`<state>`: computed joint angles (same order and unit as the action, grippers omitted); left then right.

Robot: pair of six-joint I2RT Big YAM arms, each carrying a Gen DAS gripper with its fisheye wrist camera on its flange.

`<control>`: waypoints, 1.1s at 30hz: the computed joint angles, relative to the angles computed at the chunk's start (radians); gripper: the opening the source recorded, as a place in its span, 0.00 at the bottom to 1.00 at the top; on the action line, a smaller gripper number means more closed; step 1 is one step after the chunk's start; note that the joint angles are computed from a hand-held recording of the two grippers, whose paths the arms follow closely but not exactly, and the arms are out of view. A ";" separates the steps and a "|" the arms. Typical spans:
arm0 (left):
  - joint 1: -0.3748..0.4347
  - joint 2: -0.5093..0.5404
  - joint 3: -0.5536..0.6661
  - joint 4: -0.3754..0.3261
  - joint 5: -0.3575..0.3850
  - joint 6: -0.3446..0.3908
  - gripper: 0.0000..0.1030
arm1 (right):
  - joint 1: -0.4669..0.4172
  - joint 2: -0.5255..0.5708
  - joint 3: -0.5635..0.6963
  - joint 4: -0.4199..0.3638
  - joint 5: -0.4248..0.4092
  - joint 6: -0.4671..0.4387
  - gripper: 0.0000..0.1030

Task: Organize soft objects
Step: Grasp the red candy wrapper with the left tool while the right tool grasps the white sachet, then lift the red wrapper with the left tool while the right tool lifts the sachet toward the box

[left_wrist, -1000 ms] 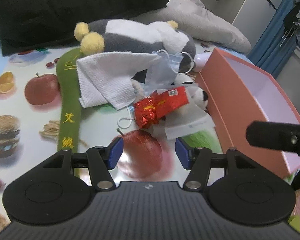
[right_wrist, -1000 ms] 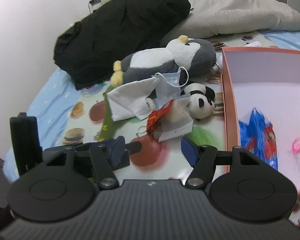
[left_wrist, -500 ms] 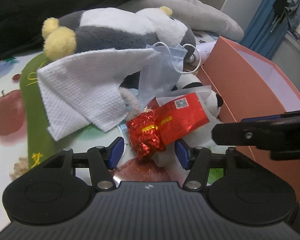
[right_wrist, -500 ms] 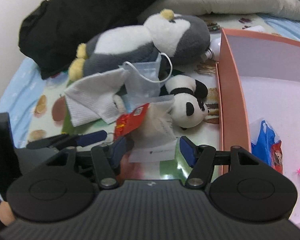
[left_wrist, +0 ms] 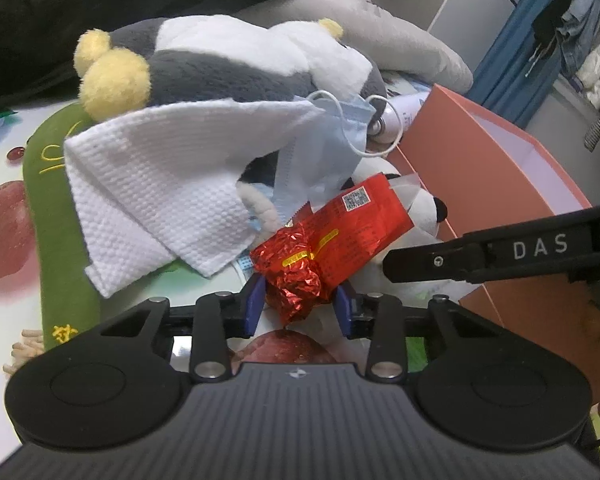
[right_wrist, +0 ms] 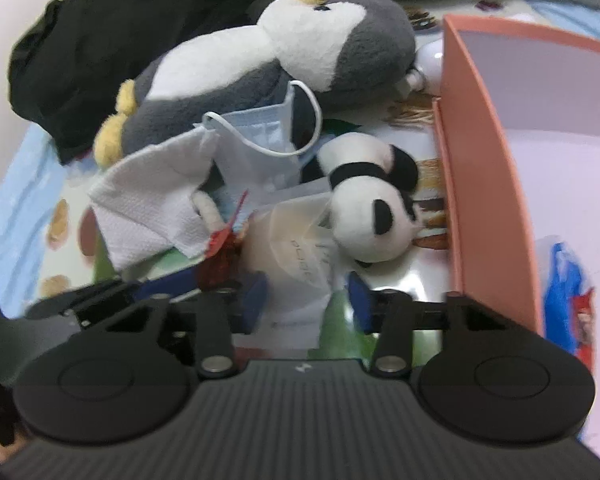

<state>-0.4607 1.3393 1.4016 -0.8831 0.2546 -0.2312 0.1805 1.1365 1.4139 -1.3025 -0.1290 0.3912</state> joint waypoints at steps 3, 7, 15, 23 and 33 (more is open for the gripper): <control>0.001 -0.010 -0.003 -0.006 -0.007 -0.006 0.40 | 0.009 -0.008 0.001 0.015 -0.003 -0.012 0.22; -0.001 -0.026 -0.002 -0.014 -0.021 -0.014 0.40 | 0.030 -0.020 0.014 0.013 0.016 -0.023 0.14; 0.007 -0.124 -0.028 -0.070 -0.060 -0.134 0.39 | 0.066 -0.088 0.005 -0.015 0.028 0.014 0.12; 0.013 -0.210 -0.039 -0.190 -0.114 -0.147 0.39 | 0.160 -0.183 -0.027 -0.047 0.046 0.103 0.12; -0.096 -0.354 -0.110 -0.322 -0.208 -0.264 0.39 | 0.323 -0.309 -0.097 -0.087 0.104 0.231 0.12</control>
